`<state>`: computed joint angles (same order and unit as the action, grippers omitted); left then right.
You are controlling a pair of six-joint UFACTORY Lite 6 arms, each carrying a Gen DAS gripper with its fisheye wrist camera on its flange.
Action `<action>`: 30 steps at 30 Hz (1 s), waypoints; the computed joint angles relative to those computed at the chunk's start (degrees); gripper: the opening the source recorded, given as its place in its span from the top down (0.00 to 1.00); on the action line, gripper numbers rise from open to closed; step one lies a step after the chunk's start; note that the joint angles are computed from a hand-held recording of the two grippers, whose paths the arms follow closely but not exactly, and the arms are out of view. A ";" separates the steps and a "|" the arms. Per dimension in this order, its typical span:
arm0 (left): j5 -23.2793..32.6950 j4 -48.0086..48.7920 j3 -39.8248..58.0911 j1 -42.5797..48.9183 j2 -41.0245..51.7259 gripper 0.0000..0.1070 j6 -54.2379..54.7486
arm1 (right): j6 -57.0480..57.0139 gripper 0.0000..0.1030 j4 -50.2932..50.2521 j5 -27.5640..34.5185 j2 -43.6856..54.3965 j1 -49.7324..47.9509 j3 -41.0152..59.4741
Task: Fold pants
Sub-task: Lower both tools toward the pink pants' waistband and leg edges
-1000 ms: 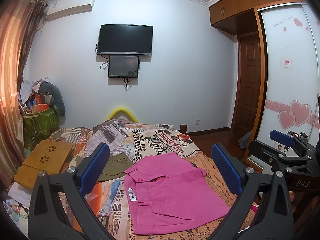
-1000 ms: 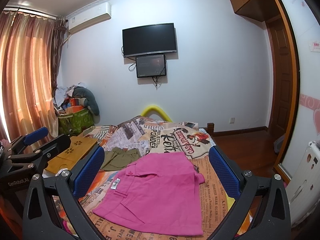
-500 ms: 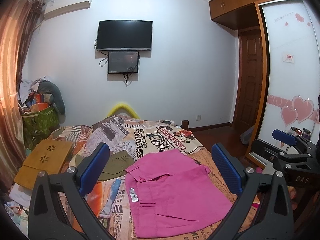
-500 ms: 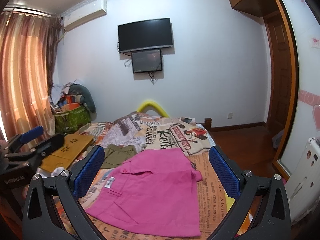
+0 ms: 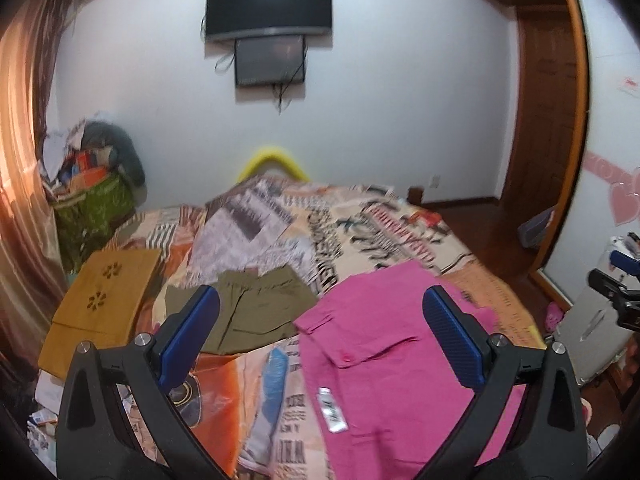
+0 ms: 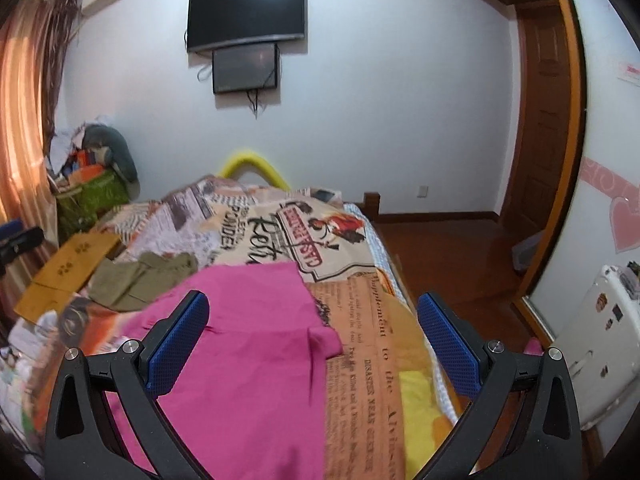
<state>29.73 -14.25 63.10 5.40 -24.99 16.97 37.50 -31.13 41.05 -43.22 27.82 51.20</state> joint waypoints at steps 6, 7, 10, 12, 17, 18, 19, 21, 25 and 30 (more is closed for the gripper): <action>-0.79 -5.24 10.51 4.90 21.36 0.18 6.96 | -22.93 0.00 18.10 -11.42 12.05 -15.83 1.34; -0.84 -5.01 12.42 5.06 24.76 0.18 6.72 | -27.77 0.00 22.48 -12.61 14.41 -17.89 2.15; -2.36 -1.75 16.38 4.10 33.38 0.21 3.87 | -43.41 0.00 37.90 -15.88 22.33 -22.93 4.70; -3.47 1.90 18.89 2.99 38.52 0.23 0.90 | -51.44 0.00 46.04 -17.32 28.65 -24.77 7.36; -2.42 6.48 29.65 1.39 54.58 0.29 -2.39 | -62.14 0.03 55.88 -17.29 43.52 -25.68 15.60; -1.45 6.60 32.23 1.24 57.59 0.30 -2.40 | -63.73 0.05 57.01 -16.93 46.17 -25.68 17.37; -0.35 6.72 35.01 1.14 60.60 0.31 -2.42 | -65.24 0.09 57.96 -16.15 49.03 -25.69 19.60; 2.53 7.15 41.60 0.81 67.28 0.31 -2.48 | -66.78 0.12 58.67 -14.01 55.20 -25.48 25.23; 8.58 4.44 53.53 0.75 78.10 0.31 -0.67 | -67.27 0.14 57.38 -9.70 68.08 -24.48 39.29; 12.47 -0.48 62.29 1.07 85.11 0.39 1.32 | -63.22 0.25 50.96 -0.32 85.34 -22.57 60.53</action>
<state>42.21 -14.72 125.39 6.47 60.13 18.29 -25.72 19.83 40.72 42.12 5.24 111.73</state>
